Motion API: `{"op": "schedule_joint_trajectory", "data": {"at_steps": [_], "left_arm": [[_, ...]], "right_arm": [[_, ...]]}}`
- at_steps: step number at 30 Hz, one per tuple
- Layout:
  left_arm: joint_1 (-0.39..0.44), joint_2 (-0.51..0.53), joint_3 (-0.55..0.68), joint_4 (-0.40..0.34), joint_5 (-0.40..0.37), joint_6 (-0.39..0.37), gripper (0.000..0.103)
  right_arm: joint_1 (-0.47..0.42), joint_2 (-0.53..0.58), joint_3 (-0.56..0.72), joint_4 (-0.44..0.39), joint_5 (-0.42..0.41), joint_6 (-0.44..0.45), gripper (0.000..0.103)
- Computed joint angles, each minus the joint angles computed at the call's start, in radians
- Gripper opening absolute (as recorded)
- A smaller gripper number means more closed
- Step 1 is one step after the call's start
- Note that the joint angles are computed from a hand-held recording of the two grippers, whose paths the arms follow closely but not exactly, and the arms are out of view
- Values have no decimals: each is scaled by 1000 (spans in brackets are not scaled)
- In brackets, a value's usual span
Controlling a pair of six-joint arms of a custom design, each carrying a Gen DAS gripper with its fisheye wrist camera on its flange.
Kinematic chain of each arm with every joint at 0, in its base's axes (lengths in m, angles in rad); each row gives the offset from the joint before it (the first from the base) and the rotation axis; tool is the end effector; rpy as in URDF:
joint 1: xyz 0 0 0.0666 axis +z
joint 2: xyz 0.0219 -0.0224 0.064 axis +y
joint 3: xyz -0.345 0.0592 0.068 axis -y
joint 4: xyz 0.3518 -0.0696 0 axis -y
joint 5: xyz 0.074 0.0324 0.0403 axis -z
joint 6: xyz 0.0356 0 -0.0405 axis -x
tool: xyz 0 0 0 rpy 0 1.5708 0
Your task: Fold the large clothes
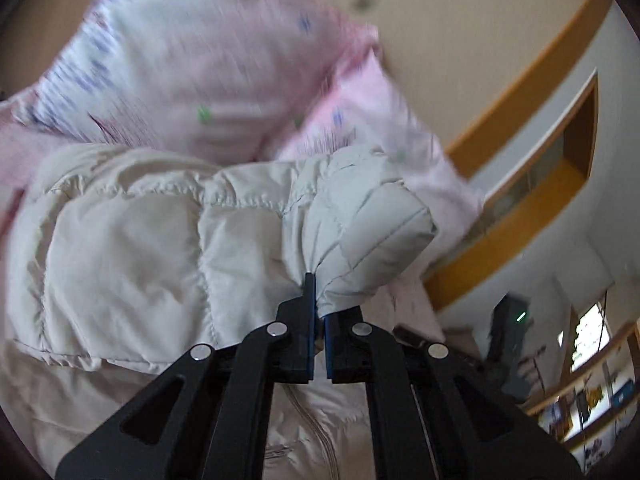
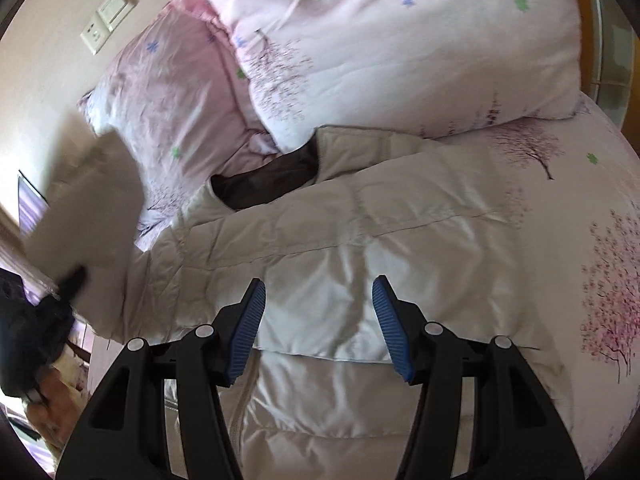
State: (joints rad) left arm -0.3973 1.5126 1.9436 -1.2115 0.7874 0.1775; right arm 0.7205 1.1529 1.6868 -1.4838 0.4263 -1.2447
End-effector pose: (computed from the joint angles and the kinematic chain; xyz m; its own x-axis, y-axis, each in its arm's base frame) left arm 0.4139 -0.2015 0.5561 -0.7688 0.1875 -0.6114 0.6111 0.4968 -0.6162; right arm 0.2419 0.1923 0.5659 -0.5936 0.6266 -0.5050 0.4445 0.7784 0.4434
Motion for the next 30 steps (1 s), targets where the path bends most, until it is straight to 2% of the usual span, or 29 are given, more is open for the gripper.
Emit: {"op": "schedule_joint_trajectory", "data": {"at_steps": [9, 11, 16, 19, 20, 22, 23, 24, 25, 26, 28, 30], "left_arm": [[-129, 11, -79, -54, -153, -81, 4], [-149, 26, -63, -83, -196, -110, 9], [-161, 51, -15, -186, -230, -189, 13], [-143, 36, -22, -206, -186, -215, 16], [-134, 32, -27, -201, -164, -212, 20], [-116, 23, -39, -176, -127, -193, 44], [-103, 11, -61, -134, -91, -165, 79], [-97, -6, -82, -92, -72, -137, 101], [-94, -27, -108, -38, -67, -108, 101], [-93, -34, -110, -23, -64, -104, 101], [-76, -29, -89, -42, -12, -101, 101], [-45, -46, -99, -21, 36, -86, 101]], "right_arm": [[-18, -37, -41, 12, -6, -17, 58], [-23, -46, -56, 32, -19, -18, 58], [-46, -64, -93, 110, -82, -17, 58], [-61, -67, -114, 160, -133, -15, 58], [-63, -65, -115, 168, -140, -17, 58], [-71, -65, -127, 200, -170, -21, 58], [-76, -68, -138, 228, -191, -24, 58], [-77, -70, -144, 243, -203, -29, 58], [-79, -72, -151, 261, -218, -36, 58], [-82, -71, -152, 273, -230, -39, 58], [-88, -72, -163, 305, -266, -45, 58], [-92, -67, -167, 331, -301, -46, 58]]}}
